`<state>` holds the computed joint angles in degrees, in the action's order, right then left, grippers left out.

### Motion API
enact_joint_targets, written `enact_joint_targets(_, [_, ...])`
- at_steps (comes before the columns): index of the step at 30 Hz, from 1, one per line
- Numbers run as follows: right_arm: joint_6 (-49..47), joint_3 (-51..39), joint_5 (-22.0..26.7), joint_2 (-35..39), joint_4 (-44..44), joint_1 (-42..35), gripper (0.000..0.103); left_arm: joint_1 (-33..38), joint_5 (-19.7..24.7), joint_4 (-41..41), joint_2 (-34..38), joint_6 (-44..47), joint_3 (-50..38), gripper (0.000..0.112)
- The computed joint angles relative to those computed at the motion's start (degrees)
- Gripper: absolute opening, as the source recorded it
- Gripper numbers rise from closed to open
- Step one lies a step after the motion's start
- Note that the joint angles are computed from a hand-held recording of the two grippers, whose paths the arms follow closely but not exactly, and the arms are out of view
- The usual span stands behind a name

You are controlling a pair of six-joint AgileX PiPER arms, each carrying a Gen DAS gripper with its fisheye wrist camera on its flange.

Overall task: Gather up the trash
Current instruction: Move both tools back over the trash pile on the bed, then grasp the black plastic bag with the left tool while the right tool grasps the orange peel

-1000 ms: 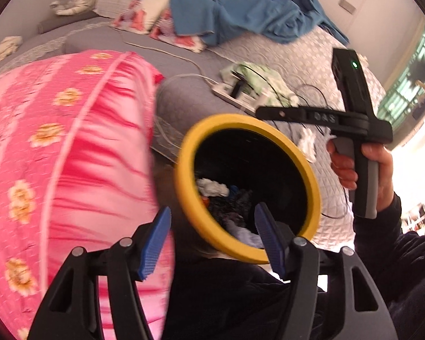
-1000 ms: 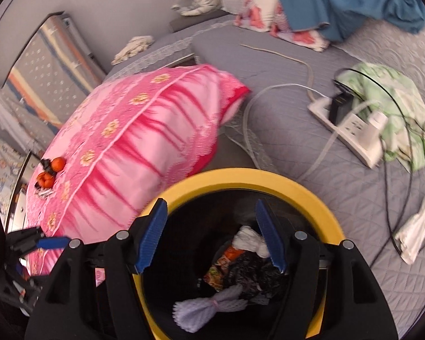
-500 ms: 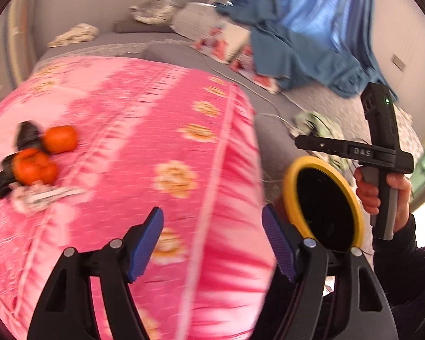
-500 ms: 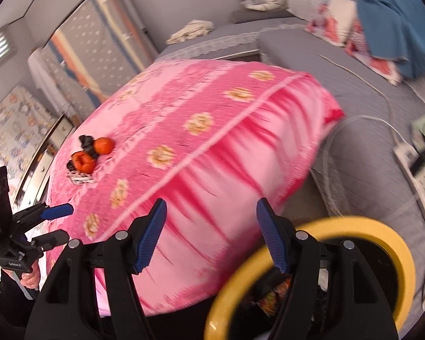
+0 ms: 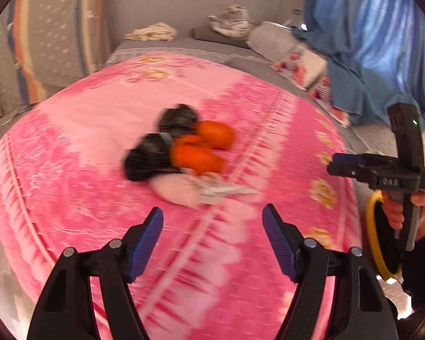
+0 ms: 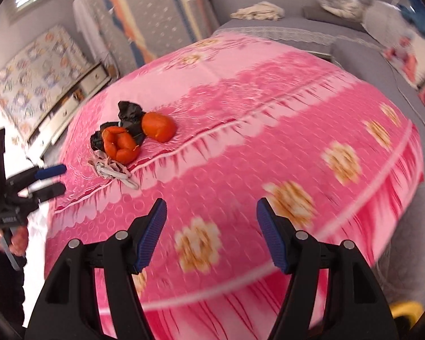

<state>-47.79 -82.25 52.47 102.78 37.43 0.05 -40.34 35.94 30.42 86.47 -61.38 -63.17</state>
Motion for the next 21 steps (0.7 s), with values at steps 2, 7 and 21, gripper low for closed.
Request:
enact_joint_targets(2, [1.45,-2.07,-0.98,1.52,-1.91,2.77,0.062,2.75,-1.14,-0.21,-0.70,0.83,1.28,0.069])
enact_joint_targets(7, [6.53,-8.55,-4.08,6.03,-9.06,9.54,0.062,9.62,-3.18,-4.02,0.56,7.12,1.39,0.069])
enact_joint_targets(21, [15.03,-25.68,-5.31,18.79,-23.71,19.00,0.062,18.67,-0.89,-15.87,9.99,26.21,-7.61,0.069])
